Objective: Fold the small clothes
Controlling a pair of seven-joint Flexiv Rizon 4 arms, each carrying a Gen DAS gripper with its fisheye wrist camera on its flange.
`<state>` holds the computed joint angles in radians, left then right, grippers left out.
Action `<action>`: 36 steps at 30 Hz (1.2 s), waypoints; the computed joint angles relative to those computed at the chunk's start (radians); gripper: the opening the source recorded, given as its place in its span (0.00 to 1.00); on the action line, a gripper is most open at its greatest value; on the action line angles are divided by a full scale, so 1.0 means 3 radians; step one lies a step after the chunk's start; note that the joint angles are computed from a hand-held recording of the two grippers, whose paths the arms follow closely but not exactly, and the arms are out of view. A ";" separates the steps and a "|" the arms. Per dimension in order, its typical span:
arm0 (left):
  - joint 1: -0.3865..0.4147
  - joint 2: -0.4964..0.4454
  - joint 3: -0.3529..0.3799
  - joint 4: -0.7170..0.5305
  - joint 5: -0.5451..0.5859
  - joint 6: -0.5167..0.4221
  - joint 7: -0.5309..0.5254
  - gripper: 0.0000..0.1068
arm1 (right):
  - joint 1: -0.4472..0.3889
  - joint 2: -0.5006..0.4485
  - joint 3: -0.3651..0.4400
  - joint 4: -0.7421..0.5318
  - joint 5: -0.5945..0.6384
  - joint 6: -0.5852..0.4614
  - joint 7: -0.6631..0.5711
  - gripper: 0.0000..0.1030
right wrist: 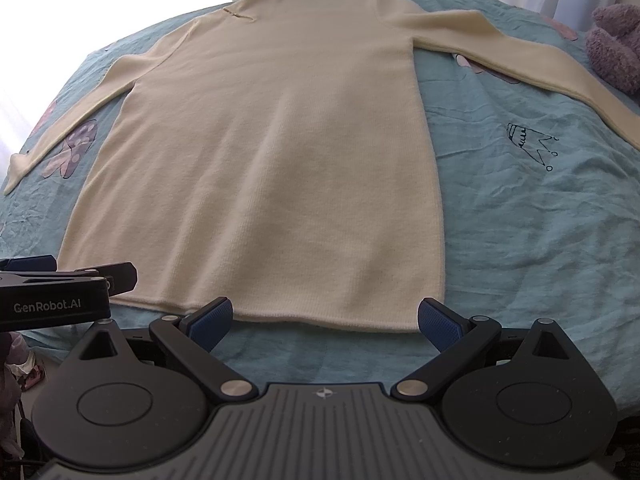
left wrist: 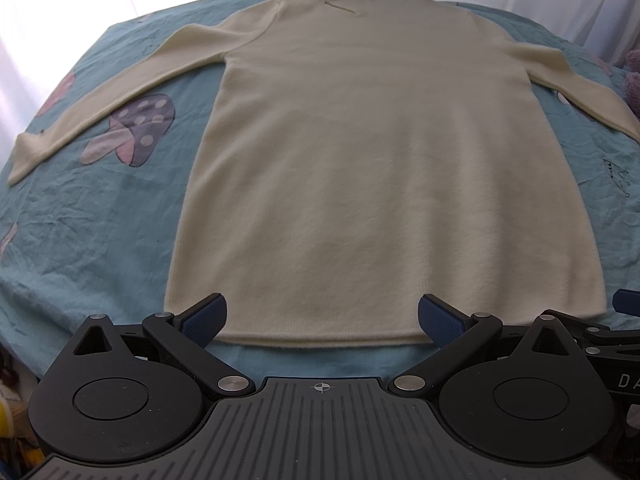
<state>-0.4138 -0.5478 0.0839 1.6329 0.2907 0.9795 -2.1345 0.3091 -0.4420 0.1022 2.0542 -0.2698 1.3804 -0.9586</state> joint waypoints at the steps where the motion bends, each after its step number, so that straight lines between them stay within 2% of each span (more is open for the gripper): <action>1: 0.0003 -0.0001 -0.0002 0.0000 -0.0005 -0.0004 0.0000 0.96 | -0.0009 -0.0004 0.0010 0.0000 0.0009 0.0015 -0.0011 0.96; 11: 0.0037 -0.0045 -0.0032 -0.0043 -0.0080 -0.0066 0.0044 0.96 | -0.0100 -0.0053 0.0117 -0.0020 0.0147 0.0157 -0.0150 0.96; 17: 0.0072 -0.0101 -0.0059 -0.0101 -0.0149 -0.0131 0.0140 0.96 | -0.0372 -0.0165 0.0424 -0.0106 0.0467 0.0327 -0.0379 0.96; 20: 0.0088 -0.0131 -0.0061 -0.0141 -0.0175 -0.0134 0.0183 0.96 | -0.0544 -0.0295 0.0590 -0.0084 0.0616 0.0850 -0.0545 0.96; 23: 0.0117 -0.0165 -0.0062 -0.0176 -0.0211 -0.0080 0.0219 0.96 | -0.0812 -0.0627 0.0797 -0.0039 0.0661 0.1979 -0.0621 0.96; 24: 0.0127 -0.0183 -0.0059 -0.0197 -0.0225 -0.0066 0.0229 0.96 | -0.0887 -0.0754 0.0824 -0.0067 0.0658 0.2293 -0.0571 0.96; 25: 0.0136 -0.0204 -0.0052 -0.0226 -0.0239 -0.0061 0.0237 0.96 | -0.0973 -0.0836 0.0851 -0.0096 0.0602 0.2443 -0.0507 0.96; 26: 0.0146 -0.0226 -0.0044 -0.0253 -0.0252 -0.0051 0.0242 0.96 | -0.1019 -0.0901 0.0792 -0.0139 0.0548 0.2563 -0.0359 0.96; 28: 0.0172 -0.0274 -0.0028 -0.0309 -0.0283 -0.0013 0.0243 0.96 | -0.0831 -0.0890 0.0492 -0.0270 0.0938 0.2539 -0.0291 0.96; 30: 0.0206 -0.0326 -0.0014 -0.0350 -0.0320 0.0060 0.0238 0.96 | -0.0516 -0.0848 -0.0025 -0.0443 0.1350 0.2220 -0.0149 0.96; 31: 0.0228 -0.0358 -0.0011 -0.0369 -0.0343 0.0112 0.0241 0.96 | -0.0463 -0.0860 -0.0194 -0.0531 0.1449 0.2066 0.0002 0.96; 33: 0.0277 -0.0420 -0.0019 -0.0399 -0.0405 0.0204 0.0269 0.96 | -0.0497 -0.0973 -0.0378 -0.0723 0.1621 0.1979 0.0317 0.95; 34: 0.0309 -0.0453 -0.0035 -0.0411 -0.0446 0.0260 0.0302 0.96 | -0.0484 -0.1024 -0.0482 -0.0806 0.1705 0.1930 0.0467 0.90; 35: 0.0334 -0.0489 -0.0045 -0.0430 -0.0487 0.0302 0.0332 0.96 | -0.0486 -0.1079 -0.0567 -0.0887 0.1771 0.1893 0.0609 0.77; 36: 0.0347 -0.0526 -0.0045 -0.0456 -0.0522 0.0332 0.0354 0.96 | -0.0413 -0.1148 -0.0752 -0.0968 0.1896 0.1839 0.0763 0.71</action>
<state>-0.3097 -0.7055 0.0704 1.4959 0.1340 1.0793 -2.0283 0.1852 -0.7865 -0.1235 1.7639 0.2990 1.9321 -0.7296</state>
